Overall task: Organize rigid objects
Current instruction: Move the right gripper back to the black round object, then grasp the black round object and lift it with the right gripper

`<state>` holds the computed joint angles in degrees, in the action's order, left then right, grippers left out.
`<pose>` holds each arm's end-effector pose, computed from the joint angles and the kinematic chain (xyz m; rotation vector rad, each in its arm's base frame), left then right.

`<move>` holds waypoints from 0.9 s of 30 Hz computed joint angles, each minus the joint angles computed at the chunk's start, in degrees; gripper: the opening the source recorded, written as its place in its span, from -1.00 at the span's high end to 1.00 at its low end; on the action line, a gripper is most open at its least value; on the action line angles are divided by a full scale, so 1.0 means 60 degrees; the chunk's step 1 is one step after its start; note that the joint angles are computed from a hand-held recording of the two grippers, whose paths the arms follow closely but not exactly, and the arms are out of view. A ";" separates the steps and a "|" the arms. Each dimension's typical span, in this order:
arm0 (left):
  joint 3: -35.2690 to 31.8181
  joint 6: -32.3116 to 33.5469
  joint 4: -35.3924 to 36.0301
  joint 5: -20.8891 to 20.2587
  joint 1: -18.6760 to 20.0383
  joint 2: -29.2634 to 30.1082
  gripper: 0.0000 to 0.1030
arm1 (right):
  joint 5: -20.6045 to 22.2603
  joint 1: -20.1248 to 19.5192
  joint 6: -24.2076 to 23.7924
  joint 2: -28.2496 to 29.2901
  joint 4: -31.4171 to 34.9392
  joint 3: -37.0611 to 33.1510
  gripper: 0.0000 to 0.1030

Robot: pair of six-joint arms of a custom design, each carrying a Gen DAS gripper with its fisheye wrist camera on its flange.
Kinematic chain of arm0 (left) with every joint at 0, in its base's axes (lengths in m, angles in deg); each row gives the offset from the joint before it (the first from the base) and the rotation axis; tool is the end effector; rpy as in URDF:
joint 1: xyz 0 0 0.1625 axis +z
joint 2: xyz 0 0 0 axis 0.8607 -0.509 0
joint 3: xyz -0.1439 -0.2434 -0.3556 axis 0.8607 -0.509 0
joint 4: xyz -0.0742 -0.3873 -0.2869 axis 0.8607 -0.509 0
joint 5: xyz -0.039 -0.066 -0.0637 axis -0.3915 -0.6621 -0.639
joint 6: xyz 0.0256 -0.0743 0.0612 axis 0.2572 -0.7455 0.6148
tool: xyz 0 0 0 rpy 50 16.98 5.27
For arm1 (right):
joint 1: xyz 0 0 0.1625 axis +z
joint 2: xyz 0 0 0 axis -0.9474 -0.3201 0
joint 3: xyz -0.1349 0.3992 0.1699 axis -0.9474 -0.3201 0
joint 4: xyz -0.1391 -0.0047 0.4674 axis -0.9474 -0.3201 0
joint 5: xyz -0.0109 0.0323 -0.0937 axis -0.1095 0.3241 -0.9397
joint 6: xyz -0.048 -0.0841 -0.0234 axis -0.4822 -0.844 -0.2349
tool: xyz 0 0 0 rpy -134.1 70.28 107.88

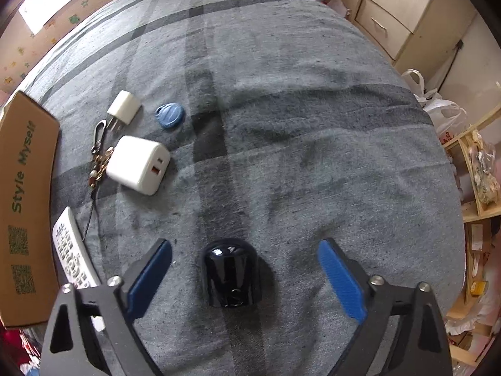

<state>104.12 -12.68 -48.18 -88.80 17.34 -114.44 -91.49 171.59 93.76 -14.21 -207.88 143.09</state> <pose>0.0396 -0.7659 0.3283 0.0965 2.1939 -0.4752 0.2071 -0.7907 0.0519 0.0494 -2.3670 0.3075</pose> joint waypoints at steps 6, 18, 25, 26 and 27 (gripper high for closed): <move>0.0011 0.0005 -0.0031 0.0021 -0.0010 0.0022 0.72 | 0.0533 -0.0040 0.0533 -0.0081 0.0851 -0.0010 0.22; 0.0038 0.0047 -0.0091 0.0059 -0.0018 0.0033 0.72 | 0.0379 0.0023 0.0563 -0.0149 0.0851 -0.0071 0.22; 0.0038 0.0019 -0.0084 0.0051 -0.0038 0.0043 0.72 | 0.0169 0.0299 0.0693 0.0001 0.1169 -0.0395 0.22; 0.0042 0.0022 -0.0094 0.0041 -0.0036 0.0036 0.72 | 0.0145 0.0329 0.0676 0.0022 0.1203 -0.0451 0.22; 0.0040 0.0019 -0.0091 0.0030 -0.0034 0.0029 0.72 | 0.0099 0.0368 0.0653 0.0048 0.1243 -0.0510 0.22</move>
<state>104.36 -12.56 -48.73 -88.62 17.13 -114.26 -90.90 173.80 97.67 -13.92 -200.42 140.03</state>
